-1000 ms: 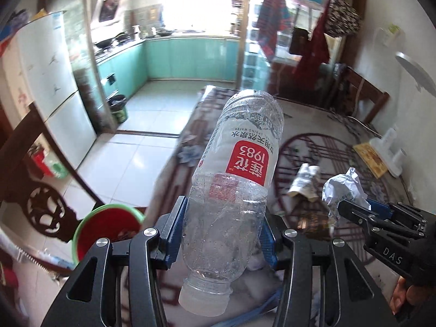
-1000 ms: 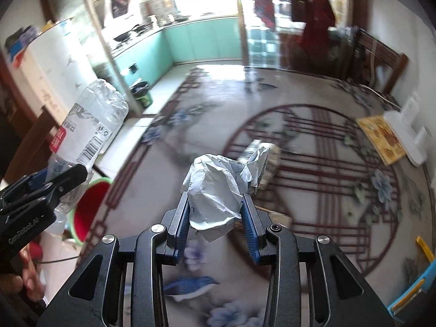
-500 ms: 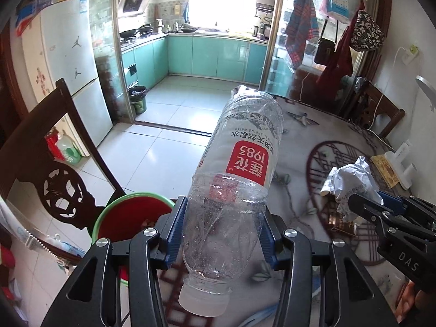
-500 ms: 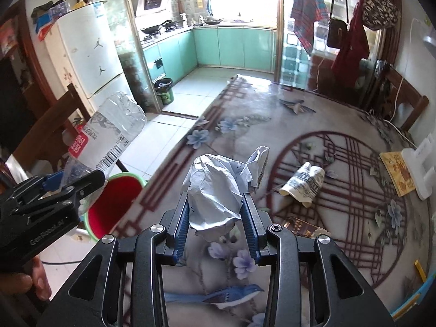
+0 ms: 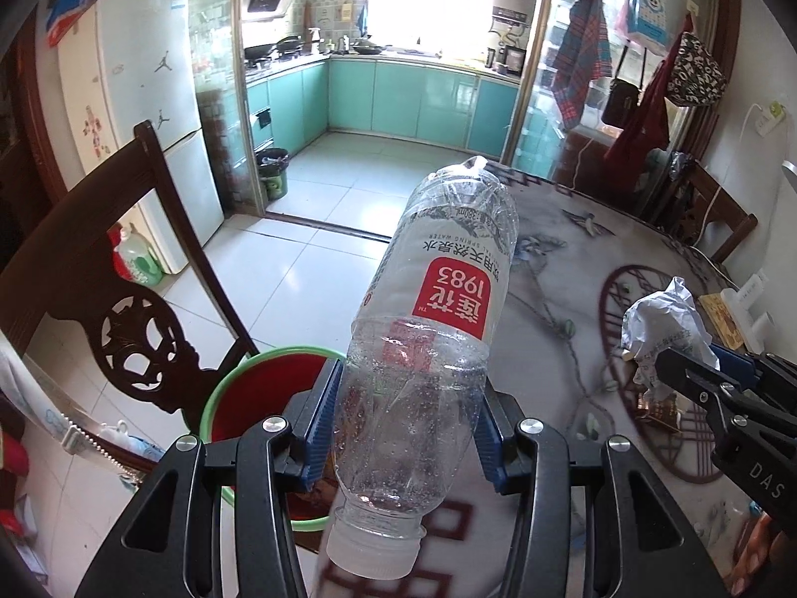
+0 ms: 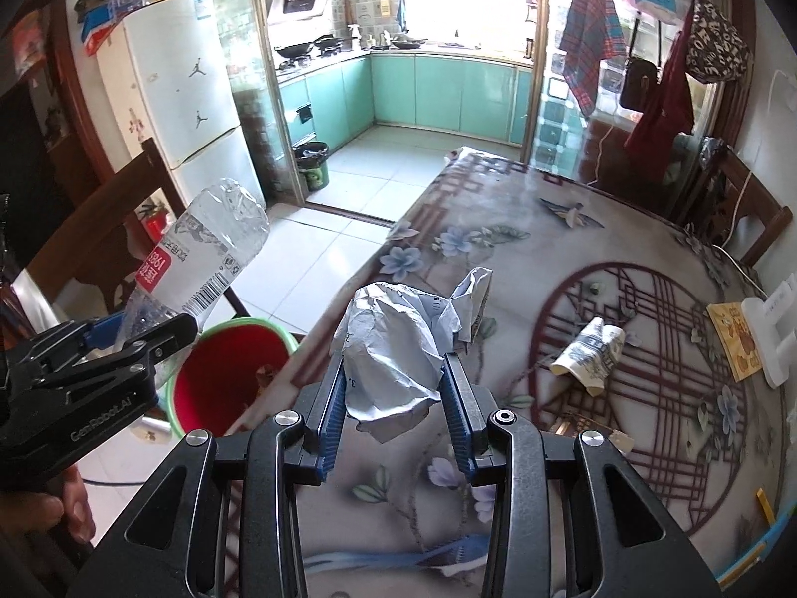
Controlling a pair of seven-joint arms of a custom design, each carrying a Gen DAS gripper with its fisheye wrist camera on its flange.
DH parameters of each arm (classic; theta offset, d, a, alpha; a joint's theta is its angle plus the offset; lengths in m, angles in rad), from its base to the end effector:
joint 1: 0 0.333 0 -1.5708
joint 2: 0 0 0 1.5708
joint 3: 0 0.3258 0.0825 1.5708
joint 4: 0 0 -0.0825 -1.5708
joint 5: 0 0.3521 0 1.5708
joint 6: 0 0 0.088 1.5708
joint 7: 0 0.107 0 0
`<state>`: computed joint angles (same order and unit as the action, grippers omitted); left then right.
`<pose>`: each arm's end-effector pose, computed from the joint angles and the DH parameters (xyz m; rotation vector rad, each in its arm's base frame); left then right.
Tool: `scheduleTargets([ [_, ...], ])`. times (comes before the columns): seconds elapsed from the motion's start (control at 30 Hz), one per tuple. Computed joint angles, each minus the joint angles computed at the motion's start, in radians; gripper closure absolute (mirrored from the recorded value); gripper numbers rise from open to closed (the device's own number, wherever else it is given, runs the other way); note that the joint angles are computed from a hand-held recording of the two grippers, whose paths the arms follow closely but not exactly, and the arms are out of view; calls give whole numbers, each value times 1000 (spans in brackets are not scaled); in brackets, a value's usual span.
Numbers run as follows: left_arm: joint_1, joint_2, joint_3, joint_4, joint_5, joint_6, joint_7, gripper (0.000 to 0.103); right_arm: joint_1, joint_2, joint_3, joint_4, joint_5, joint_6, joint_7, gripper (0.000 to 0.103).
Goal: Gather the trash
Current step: 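Carry the water bottle and foil over the red bucket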
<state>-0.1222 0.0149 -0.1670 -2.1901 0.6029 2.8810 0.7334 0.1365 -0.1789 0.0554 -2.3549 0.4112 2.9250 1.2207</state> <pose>0.5174 -0.1876 0.4790 -1.8304 1.7986 -0.7493 0.4895 0.0708 0.5132 -1.8722 1.5668 -0.5325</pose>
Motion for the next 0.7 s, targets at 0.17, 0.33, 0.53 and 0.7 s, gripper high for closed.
scheduleTargets([
  [0.17,20,-16,14,-25,-11,8,11,57,15,21,18,21,-16,-3,20,68],
  [0.33,44,-32,29,-53,-22,19,20,57,38,48,26,48,-36,-11,35,68],
  [0.53,76,-38,46,-78,-35,29,31,57,68,85,33,83,-59,-21,51,68],
  [0.7,104,-38,61,-94,-45,33,44,57,92,112,34,110,-76,-32,67,68],
])
